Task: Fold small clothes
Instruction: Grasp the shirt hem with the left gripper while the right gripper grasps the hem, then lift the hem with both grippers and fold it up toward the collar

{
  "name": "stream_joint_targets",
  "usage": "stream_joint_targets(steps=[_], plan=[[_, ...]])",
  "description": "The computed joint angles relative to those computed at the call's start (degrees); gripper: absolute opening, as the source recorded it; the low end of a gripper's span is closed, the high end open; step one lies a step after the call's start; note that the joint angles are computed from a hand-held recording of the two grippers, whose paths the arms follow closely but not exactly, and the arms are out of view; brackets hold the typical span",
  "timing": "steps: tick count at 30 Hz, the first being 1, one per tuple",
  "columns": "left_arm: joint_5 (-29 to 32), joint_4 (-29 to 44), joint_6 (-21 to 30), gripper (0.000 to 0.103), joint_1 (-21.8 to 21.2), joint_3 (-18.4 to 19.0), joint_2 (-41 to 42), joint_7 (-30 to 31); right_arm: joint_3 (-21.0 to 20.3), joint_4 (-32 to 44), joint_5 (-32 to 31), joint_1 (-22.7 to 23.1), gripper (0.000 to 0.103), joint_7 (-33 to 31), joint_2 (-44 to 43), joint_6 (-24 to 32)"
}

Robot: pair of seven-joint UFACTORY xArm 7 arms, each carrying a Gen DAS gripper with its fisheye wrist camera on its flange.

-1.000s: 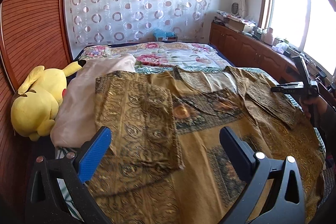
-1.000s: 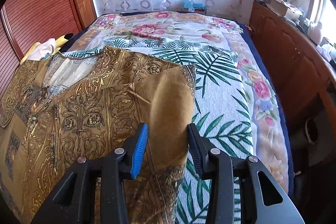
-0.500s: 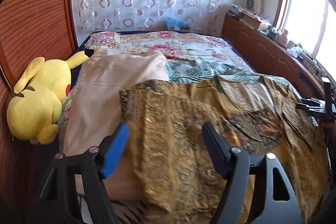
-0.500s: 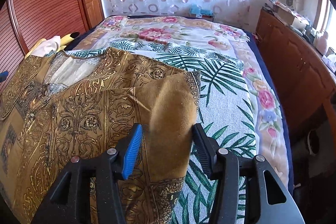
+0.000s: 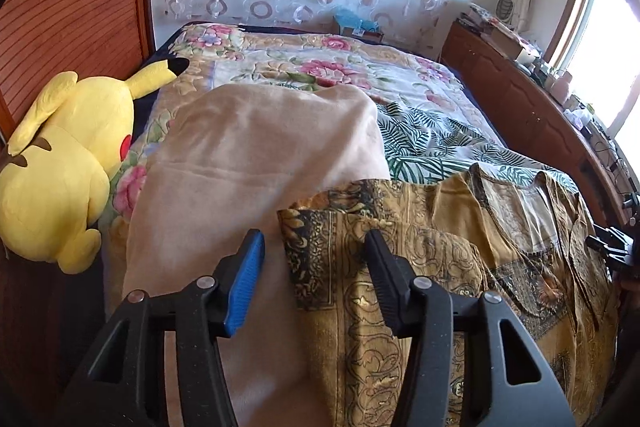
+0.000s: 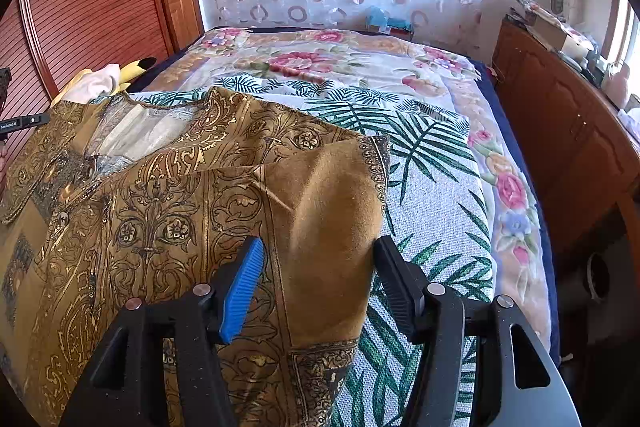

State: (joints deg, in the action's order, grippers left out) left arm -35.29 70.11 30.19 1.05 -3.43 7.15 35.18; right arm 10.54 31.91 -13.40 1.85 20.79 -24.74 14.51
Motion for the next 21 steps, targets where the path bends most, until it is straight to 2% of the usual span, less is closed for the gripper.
stream_joint_targets(steps=[1,3,10,13,15,18,20,21], plan=[[-0.51,0.28,0.42,0.050,0.15,-0.07,0.15,0.48,0.06,0.03,-0.09,-0.07,0.060,0.05,-0.04,0.07],[-2.17,0.42,1.30,0.039,0.49,-0.25,0.05,1.91,0.28,0.23,-0.29,-0.22,0.060,0.30,0.06,0.26],[-2.56,0.43,1.62,0.038,0.29,0.10,0.02,1.86,-2.47,5.44,1.89,1.42,0.060,-2.55,4.70,2.79],[-3.27,0.15,1.70,0.037,0.46,0.03,-0.28,2.47,-2.41,8.36,1.12,1.29,0.059,-3.15,7.46,3.87],[-4.51,-0.62,1.31,0.019,0.44,-0.17,-1.15,4.44,-2.77,9.57,1.19,1.80,0.055,-3.73,8.61,4.29],[-6.94,-1.68,1.17,0.008,0.06,-0.21,-2.75,7.79,-3.08,9.60,1.16,2.39,0.042,-4.43,8.85,4.07],[-7.81,-2.53,1.00,0.006,-0.51,-0.05,-3.79,9.29,-3.77,9.15,2.31,3.49,0.015,-6.09,8.72,3.37],[-7.85,-3.00,1.00,0.005,-0.90,0.03,-4.40,9.84,-3.60,9.08,2.21,3.47,0.009,-6.16,8.69,3.28]])
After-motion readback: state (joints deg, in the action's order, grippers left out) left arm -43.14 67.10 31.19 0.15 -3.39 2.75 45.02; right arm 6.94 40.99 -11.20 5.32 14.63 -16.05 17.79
